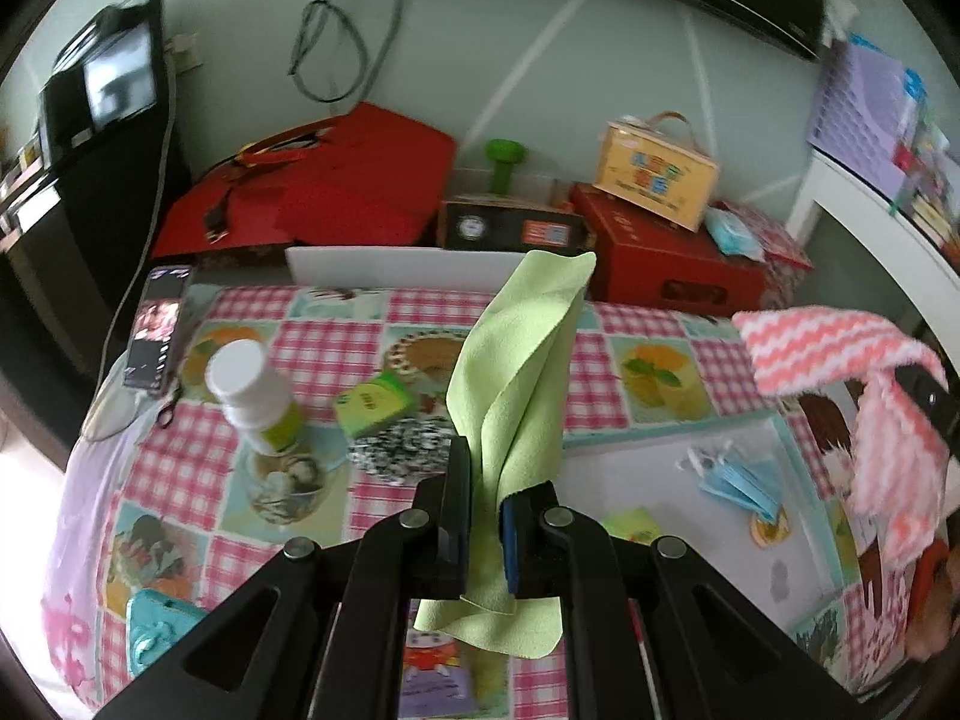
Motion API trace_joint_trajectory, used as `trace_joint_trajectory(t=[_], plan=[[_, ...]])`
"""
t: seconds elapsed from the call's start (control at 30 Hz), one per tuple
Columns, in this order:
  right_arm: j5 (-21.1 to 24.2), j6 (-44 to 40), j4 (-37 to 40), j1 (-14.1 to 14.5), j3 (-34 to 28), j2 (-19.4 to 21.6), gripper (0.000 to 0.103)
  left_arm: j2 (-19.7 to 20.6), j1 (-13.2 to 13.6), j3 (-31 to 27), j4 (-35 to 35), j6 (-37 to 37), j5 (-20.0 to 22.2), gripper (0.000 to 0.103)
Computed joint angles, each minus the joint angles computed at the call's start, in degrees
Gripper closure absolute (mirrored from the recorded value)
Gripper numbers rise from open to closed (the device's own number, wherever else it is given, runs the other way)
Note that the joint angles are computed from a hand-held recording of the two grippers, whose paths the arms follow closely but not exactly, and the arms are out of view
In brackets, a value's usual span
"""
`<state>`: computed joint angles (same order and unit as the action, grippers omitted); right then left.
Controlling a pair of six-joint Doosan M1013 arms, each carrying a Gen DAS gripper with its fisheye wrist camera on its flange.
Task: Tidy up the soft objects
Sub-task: 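Lift the fuzzy towel with the right gripper while the left carries the green cloth over the tray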
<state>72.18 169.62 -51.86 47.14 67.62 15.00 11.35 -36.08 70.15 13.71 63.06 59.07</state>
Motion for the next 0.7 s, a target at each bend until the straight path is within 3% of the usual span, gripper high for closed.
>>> trace_joint_trajectory(t=[0.3, 0.7], plan=[[5.0, 4.3, 1.0, -1.7, 3.9, -2.3, 0.085, 2.2, -3.2, -1.0, -3.9, 7.6, 0.7, 0.095], [2.1, 0.0, 17.2, -7.4, 7.7, -1.0, 0.085, 5.6, -6.2, -1.9, -6.2, 12.3, 3.3, 0.095]])
